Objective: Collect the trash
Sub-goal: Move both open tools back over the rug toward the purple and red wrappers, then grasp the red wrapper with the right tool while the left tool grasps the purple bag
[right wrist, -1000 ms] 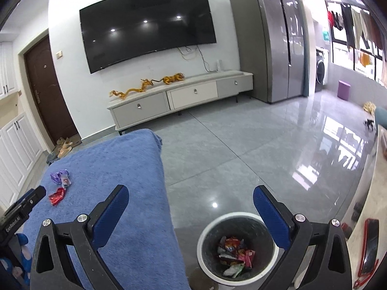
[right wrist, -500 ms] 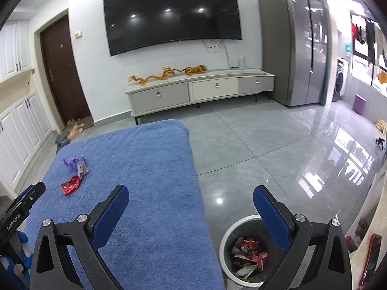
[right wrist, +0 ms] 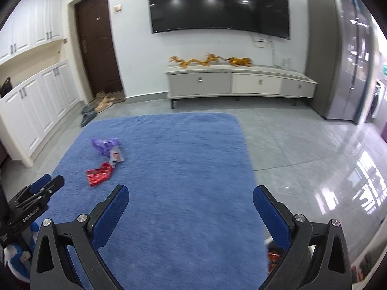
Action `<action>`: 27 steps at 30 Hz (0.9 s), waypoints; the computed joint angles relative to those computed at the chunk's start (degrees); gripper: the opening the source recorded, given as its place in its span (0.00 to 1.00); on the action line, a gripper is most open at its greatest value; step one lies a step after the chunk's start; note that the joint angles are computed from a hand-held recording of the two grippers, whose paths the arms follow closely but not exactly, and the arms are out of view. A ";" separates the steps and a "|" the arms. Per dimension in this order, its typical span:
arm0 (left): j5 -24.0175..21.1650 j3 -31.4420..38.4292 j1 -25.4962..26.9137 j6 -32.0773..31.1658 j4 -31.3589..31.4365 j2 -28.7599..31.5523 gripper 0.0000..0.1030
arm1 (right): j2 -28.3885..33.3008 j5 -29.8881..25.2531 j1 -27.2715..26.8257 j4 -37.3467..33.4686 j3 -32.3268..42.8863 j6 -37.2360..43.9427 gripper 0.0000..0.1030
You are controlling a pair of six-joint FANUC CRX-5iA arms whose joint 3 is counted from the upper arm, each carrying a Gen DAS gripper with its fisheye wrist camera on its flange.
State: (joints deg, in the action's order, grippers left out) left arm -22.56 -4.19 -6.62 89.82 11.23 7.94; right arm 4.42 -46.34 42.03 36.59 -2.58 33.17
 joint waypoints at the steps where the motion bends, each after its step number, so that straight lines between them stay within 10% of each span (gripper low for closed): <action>1: -0.49 0.60 0.38 0.71 -0.94 0.32 0.64 | 0.89 0.37 -0.03 -1.19 1.13 1.28 1.00; 17: -9.76 13.50 6.78 -15.81 18.38 14.93 0.64 | 21.62 -2.38 -2.92 -32.37 30.71 32.79 0.68; 27: -19.69 32.49 7.42 -6.92 20.91 29.97 0.64 | 32.37 -7.76 -6.45 -45.06 45.26 38.73 0.47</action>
